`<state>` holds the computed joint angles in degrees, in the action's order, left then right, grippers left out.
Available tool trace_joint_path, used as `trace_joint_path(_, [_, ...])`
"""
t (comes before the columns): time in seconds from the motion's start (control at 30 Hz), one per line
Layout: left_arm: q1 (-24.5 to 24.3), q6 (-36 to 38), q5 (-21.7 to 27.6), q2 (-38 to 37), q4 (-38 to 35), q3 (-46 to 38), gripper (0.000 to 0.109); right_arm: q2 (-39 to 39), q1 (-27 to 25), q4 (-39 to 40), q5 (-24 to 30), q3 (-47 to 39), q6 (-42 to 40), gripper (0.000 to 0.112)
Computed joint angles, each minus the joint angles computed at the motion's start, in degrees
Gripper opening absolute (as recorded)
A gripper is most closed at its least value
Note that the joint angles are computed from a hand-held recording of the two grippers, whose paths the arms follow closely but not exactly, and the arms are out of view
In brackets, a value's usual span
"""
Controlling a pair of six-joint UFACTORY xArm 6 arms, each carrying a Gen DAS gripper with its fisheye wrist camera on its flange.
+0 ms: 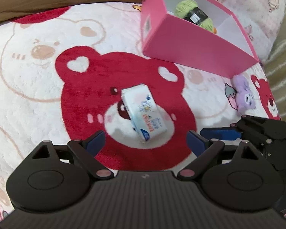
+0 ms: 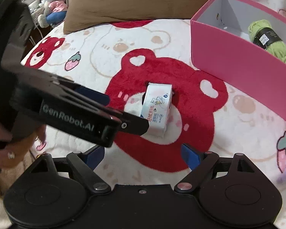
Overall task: Organize objects
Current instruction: 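Lower the left gripper onto the small white wipes pack, then close the left gripper on the white wipes pack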
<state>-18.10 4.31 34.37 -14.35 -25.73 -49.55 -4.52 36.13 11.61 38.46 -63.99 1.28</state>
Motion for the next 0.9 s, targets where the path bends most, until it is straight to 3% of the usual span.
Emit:
trace_joint_path(0.23, [-0.8, -2.9, -7.4, -0.7, 1.6, 4.6, 0.093, 2.7, 2.6, -11.8, -11.4, 3.9, 8.6, 0.088])
trace_joint_path(0.4, [-1.5, -1.7, -10.3, -0.3, 0.1, 6.0, 0.091, 4.4, 2.1, -31.2, -22.6, 7.6, 26.1, 0.084])
trace_joint_path(0.57, [-1.6, 6.9, -12.1, 1.2, -11.3, 5.8, 0.09, 5.7, 0.4, -43.5, -27.6, 8.8, 39.4, 0.078])
trace_joint_path(0.63, [-1.9, 7.5, -13.2, 1.9, -12.7, 5.7, 0.089, 6.0, 0.4, -40.6, -27.9, 9.0, 36.7, 0.073])
trace_joint_path(0.73, [-3.2, 1.7, -19.1, 3.2, -6.9, 6.6, 0.088, 6.5, 0.7, -33.9, -27.7, 9.1, 31.6, 0.071])
trace_joint_path(0.8, [-3.9, 2.2, -20.5, 4.5, -10.2, 6.1, 0.087, 7.2, 0.6, -30.0, -28.2, 9.0, 29.0, 0.071])
trace_joint_path(0.83, [-4.3, 4.4, -21.1, 5.1, -14.5, 5.9, 0.086, 7.4, 0.4, -31.0, -28.6, 9.0, 30.2, 0.062])
trace_joint_path(0.87, [-4.6, 5.5, -21.8, 5.4, -16.7, 5.9, 0.079, 7.6, 0.2, -33.6, -28.3, 8.5, 32.3, 0.052])
trace_joint_path(0.9, [-5.0, 5.1, -23.1, 5.5, -16.9, 6.2, 0.058, 7.5, 0.4, -33.9, -27.6, 8.2, 32.4, 0.049])
